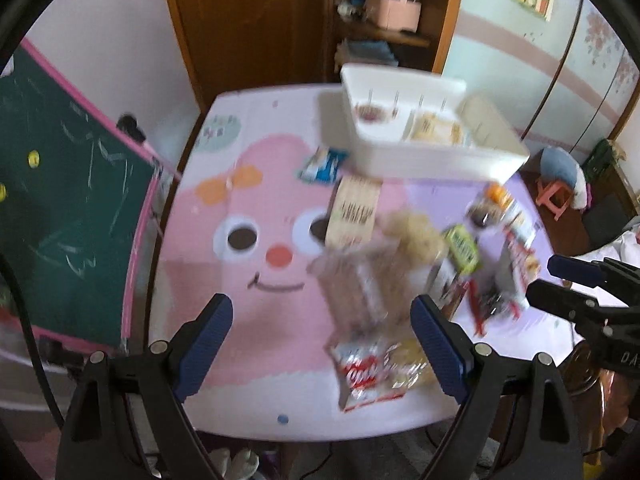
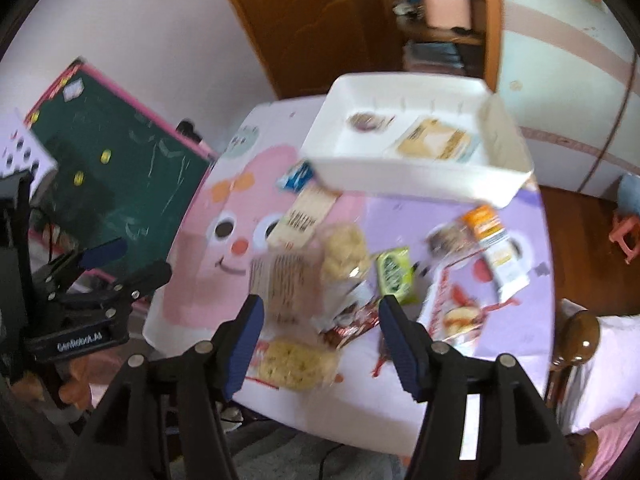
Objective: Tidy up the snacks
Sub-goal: 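Grasp the red Cookies packet with the left tool while the right grasps the puffed-snack bag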
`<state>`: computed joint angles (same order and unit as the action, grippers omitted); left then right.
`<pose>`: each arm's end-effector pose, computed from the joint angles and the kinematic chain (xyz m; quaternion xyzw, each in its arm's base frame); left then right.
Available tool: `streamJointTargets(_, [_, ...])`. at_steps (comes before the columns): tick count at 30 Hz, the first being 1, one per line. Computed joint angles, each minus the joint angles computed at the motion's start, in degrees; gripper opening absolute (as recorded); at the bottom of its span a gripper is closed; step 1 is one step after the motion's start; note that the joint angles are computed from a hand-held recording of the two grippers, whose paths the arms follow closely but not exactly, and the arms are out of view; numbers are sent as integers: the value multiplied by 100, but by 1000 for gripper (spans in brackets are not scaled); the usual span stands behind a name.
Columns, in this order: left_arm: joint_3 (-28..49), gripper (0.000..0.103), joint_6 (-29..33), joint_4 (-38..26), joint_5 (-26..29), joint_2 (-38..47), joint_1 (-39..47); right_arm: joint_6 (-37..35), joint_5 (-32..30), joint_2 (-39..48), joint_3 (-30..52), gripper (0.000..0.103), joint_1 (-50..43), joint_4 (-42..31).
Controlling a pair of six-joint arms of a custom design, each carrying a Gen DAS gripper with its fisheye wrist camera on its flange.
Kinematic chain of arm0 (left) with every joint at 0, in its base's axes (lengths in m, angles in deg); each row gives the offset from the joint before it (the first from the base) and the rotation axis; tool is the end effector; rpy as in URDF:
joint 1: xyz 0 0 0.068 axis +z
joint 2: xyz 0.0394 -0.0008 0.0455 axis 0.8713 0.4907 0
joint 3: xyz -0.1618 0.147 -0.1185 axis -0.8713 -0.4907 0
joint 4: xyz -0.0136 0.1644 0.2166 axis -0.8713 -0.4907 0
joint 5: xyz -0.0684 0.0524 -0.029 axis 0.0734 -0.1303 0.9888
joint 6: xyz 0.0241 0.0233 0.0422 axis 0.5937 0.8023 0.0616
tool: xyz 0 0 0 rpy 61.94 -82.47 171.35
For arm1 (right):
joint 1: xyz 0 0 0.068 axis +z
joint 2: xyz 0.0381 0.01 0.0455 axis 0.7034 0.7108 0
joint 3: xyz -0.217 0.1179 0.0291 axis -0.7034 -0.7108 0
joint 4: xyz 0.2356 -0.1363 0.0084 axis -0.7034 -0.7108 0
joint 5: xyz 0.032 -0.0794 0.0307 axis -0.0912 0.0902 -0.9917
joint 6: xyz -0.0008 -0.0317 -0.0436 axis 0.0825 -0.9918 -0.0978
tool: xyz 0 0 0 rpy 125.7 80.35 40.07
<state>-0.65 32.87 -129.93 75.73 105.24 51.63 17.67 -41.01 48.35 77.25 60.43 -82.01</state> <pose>0.2526 -0.0462 0.3314 0.2486 0.9393 -0.0673 0.2268 0.1585 0.0450 0.3493 0.1212 0.9594 0.1051 0.2322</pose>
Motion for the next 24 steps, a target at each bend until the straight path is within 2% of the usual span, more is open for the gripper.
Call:
streamJointTargets(2, [-392, 90, 106, 123, 50, -72, 154, -43, -88, -225, -499, 60, 207, 336])
streamJointTargets(7, [-1181, 90, 327, 429, 67, -95, 349, -552, 472, -469, -1469, 63, 1167, 936])
streamJointTargets(10, [-1586, 90, 389, 638, -52, -52, 373, -1113, 267, -398, -1914, 66, 1333, 1274])
streamJointTargets(18, [-1905, 90, 396, 883, -159, 143, 387, -2354, 44, 290, -2329, 69, 1476, 1870])
streamJointTargets(22, [-1840, 90, 427, 918, -167, 326, 396, -2735, -220, 538, -2319, 71, 1435, 1980])
streamJointTargets(24, [-1807, 90, 400, 911, -175, 395, 378, -2878, -162, 627, -2340, 72, 1530, 2006])
